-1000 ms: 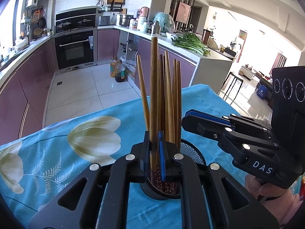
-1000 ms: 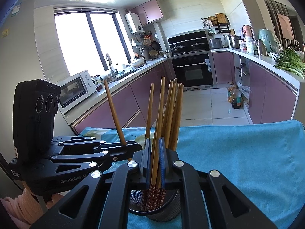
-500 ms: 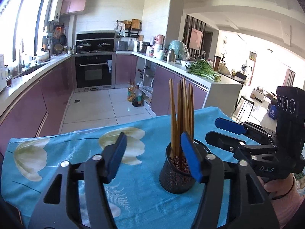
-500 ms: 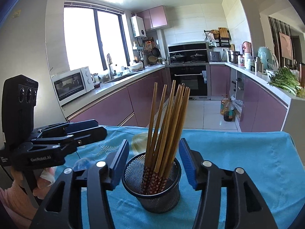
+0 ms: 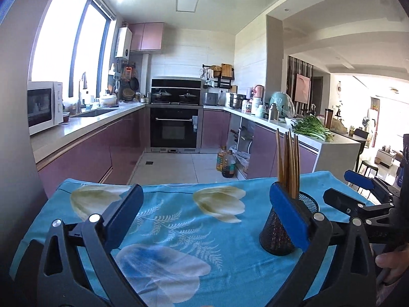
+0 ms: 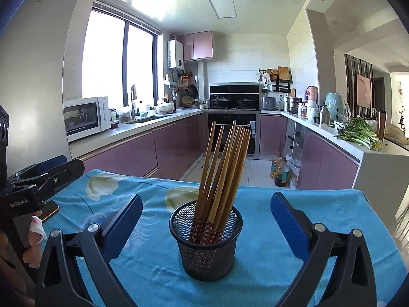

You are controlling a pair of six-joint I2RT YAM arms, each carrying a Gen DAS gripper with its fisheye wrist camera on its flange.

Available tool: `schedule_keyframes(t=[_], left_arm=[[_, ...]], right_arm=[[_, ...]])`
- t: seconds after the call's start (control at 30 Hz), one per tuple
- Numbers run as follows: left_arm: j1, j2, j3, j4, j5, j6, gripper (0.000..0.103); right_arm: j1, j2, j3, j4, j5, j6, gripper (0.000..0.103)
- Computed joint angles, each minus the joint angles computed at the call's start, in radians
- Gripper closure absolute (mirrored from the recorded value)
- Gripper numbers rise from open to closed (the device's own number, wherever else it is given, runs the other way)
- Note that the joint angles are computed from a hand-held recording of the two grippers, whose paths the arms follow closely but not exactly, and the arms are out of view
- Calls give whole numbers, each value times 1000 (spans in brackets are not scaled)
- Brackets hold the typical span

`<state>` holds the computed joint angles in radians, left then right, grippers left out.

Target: Organize utensils

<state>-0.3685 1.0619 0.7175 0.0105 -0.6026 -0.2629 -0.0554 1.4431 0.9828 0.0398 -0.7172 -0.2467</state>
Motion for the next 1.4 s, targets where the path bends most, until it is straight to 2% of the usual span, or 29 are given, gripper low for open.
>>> schedule_keyframes(t=[0.43, 0.7, 1.4], left_arm=[[-97, -160, -88, -43, -201, -7, 6], [-146, -189, -103, -47, -298, 2, 6], [-157, -203, -103, -71, -316, -11, 6]], right_arm=[[24, -107, -109, 83, 39, 52, 6], [26, -135, -137, 108, 48, 69, 6], [38, -140, -140, 120, 70, 79, 6]])
